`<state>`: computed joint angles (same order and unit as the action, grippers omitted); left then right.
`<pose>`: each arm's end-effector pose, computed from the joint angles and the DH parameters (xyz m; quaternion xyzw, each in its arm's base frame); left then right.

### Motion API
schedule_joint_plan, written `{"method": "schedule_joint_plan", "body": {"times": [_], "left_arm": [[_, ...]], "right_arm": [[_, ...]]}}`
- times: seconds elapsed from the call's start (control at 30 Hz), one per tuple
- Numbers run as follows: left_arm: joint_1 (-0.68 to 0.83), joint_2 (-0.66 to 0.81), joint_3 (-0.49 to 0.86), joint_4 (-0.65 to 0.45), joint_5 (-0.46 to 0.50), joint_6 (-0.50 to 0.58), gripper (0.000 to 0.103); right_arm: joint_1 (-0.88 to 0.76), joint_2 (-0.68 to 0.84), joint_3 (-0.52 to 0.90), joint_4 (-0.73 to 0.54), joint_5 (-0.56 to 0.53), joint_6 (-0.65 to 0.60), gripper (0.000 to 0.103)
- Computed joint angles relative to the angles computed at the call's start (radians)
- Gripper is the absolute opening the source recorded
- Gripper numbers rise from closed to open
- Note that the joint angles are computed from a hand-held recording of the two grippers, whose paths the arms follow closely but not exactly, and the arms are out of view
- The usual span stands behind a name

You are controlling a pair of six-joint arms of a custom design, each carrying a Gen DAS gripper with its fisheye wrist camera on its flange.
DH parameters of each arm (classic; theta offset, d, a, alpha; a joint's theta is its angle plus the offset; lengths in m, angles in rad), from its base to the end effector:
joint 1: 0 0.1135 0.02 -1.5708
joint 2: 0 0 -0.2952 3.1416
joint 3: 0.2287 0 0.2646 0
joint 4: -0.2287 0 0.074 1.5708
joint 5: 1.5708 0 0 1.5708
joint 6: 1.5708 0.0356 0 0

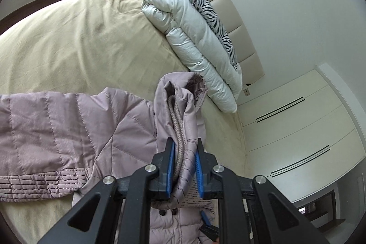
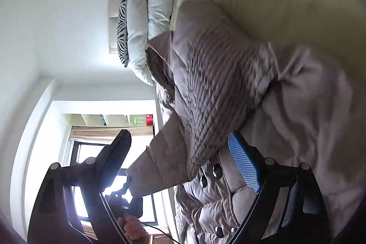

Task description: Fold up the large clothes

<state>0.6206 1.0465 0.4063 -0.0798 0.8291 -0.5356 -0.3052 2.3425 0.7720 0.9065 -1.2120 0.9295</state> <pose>0.1686 0.0882 0.1986 -0.3164 0.7891 -0.3505 0.3930 0.3477 -0.0746 0.0141 0.2243 0.7469 0.5979 0.1854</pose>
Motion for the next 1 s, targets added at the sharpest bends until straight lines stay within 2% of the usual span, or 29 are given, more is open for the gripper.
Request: {"method": "schedule_joint_plan", "body": {"times": [0.07,0.2,0.27,0.37,0.4,0.47,0.57,0.7,0.83,0.9,1.0], "left_arm": [[-0.003,-0.077,0.038,-0.079,0.015,-0.002,0.018],[0.003,-0.164,0.101,-0.156,0.054,-0.033,0.018],[-0.002,-0.176,0.117,-0.161,0.06,-0.048,0.018],[-0.003,-0.162,0.112,-0.154,0.051,-0.042,0.018],[-0.001,-0.151,0.1,-0.139,0.047,-0.043,0.018],[-0.001,-0.115,0.072,-0.101,0.019,-0.041,0.018],[-0.043,-0.006,0.021,0.01,-0.034,-0.041,0.018],[-0.156,0.219,-0.036,0.225,-0.149,-0.068,0.018],[-0.224,0.481,-0.064,0.423,-0.266,-0.061,0.018],[-0.218,0.587,-0.072,0.495,-0.285,-0.044,0.018],[-0.177,0.715,-0.072,0.574,-0.252,-0.01,0.02]], "right_arm": [[0.064,0.023,-0.027,-0.018,0.062,-0.024,0.088],[0.111,0.109,-0.025,0.232,0.111,0.185,0.088],[0.095,0.154,-0.01,0.38,0.134,0.315,0.088],[0.057,0.19,0.024,0.474,0.149,0.424,0.088],[0.046,0.192,0.025,0.5,0.143,0.447,0.088],[0.012,0.164,0.006,0.506,0.153,0.415,0.088],[-0.064,0.15,0.0,0.543,0.153,0.429,0.088],[-0.125,0.139,0.056,0.336,0.127,0.298,0.084],[-0.182,0.208,0.075,0.413,0.098,0.337,0.082],[-0.197,0.217,0.079,0.384,0.082,0.289,0.077],[-0.236,0.239,0.108,0.317,0.015,0.206,0.075]]}}
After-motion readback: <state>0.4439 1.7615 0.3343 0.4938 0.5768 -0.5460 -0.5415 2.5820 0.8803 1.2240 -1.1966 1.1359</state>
